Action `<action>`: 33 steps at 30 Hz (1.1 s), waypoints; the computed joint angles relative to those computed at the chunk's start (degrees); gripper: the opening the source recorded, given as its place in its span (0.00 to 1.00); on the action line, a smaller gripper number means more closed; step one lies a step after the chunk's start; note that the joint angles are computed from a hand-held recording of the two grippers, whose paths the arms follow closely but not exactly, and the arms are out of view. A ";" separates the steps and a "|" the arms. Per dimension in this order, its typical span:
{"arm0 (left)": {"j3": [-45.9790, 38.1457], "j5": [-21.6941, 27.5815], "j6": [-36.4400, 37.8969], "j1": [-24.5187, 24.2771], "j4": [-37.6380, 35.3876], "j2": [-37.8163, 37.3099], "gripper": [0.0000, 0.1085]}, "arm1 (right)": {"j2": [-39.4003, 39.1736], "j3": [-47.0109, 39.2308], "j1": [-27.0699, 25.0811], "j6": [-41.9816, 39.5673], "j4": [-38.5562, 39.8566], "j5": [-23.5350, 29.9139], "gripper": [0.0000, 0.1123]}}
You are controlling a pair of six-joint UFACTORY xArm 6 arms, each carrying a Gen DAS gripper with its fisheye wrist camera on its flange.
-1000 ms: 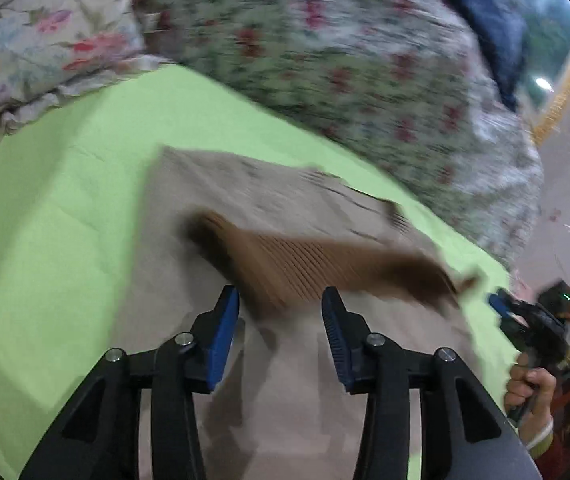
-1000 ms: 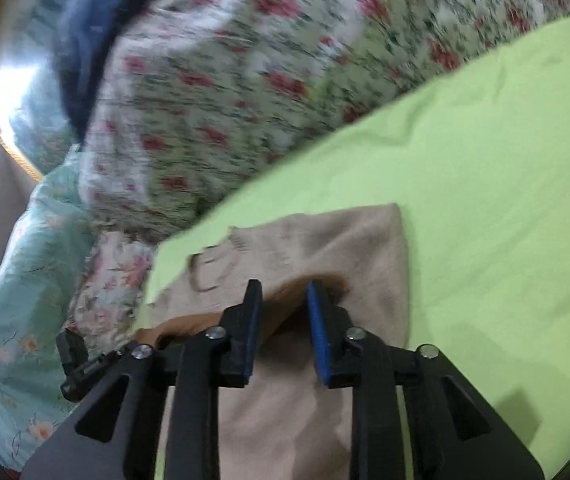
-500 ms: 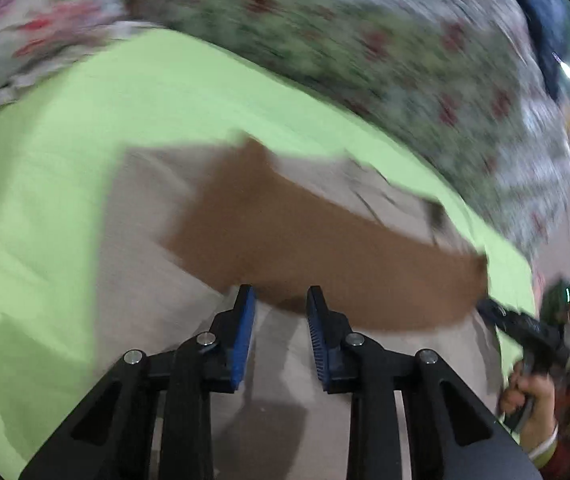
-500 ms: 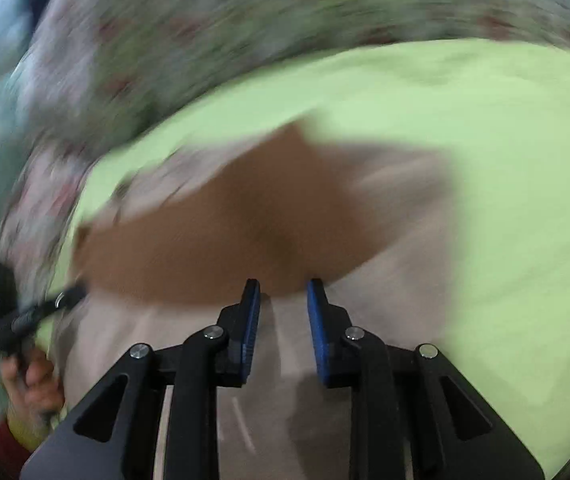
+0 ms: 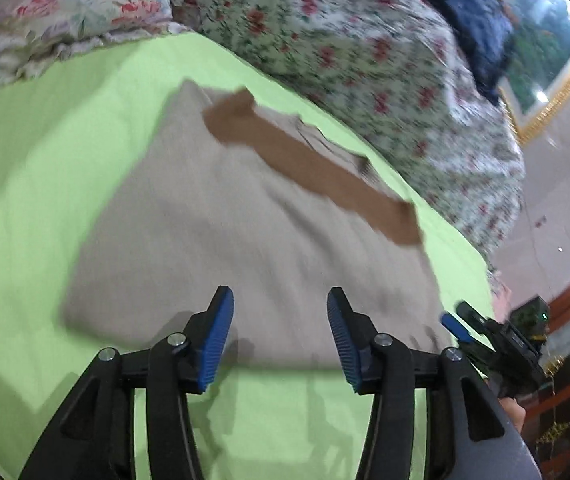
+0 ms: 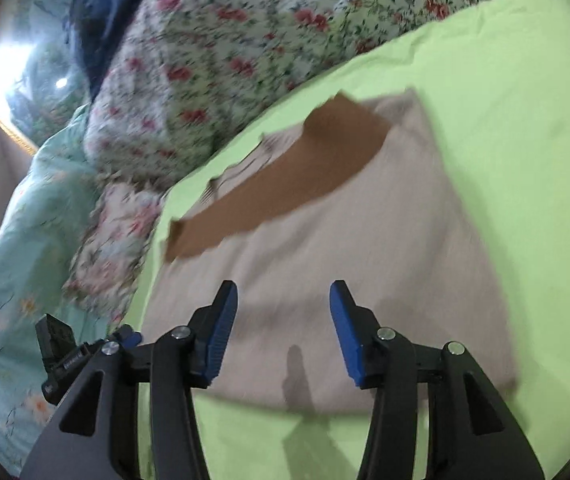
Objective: Fold small clothes
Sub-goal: 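Release the hem onto the collar with both grippers and withdraw, then grasp one side of the folded sweater with the left gripper while the right gripper grasps the other side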
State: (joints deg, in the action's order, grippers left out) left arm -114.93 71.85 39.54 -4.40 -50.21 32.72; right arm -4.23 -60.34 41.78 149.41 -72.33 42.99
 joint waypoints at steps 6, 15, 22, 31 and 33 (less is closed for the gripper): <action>15.97 -0.87 2.37 2.42 -0.81 -9.78 0.55 | 2.79 -2.53 4.64 3.59 0.16 1.09 0.47; 15.95 -1.64 -3.03 3.40 -2.49 -6.77 0.55 | 4.43 -3.76 6.66 5.85 0.45 0.47 0.50; 6.68 -6.80 -9.32 1.60 -4.27 0.84 0.55 | 4.77 -4.17 5.79 4.92 1.43 -0.97 0.50; -10.82 -9.46 -16.20 -0.92 0.37 12.19 0.07 | 3.44 -3.50 2.10 -0.26 1.72 -4.66 0.50; -10.00 -10.85 -13.25 -1.52 -0.38 10.56 0.06 | 2.86 -2.80 0.54 -0.76 0.49 -6.61 0.50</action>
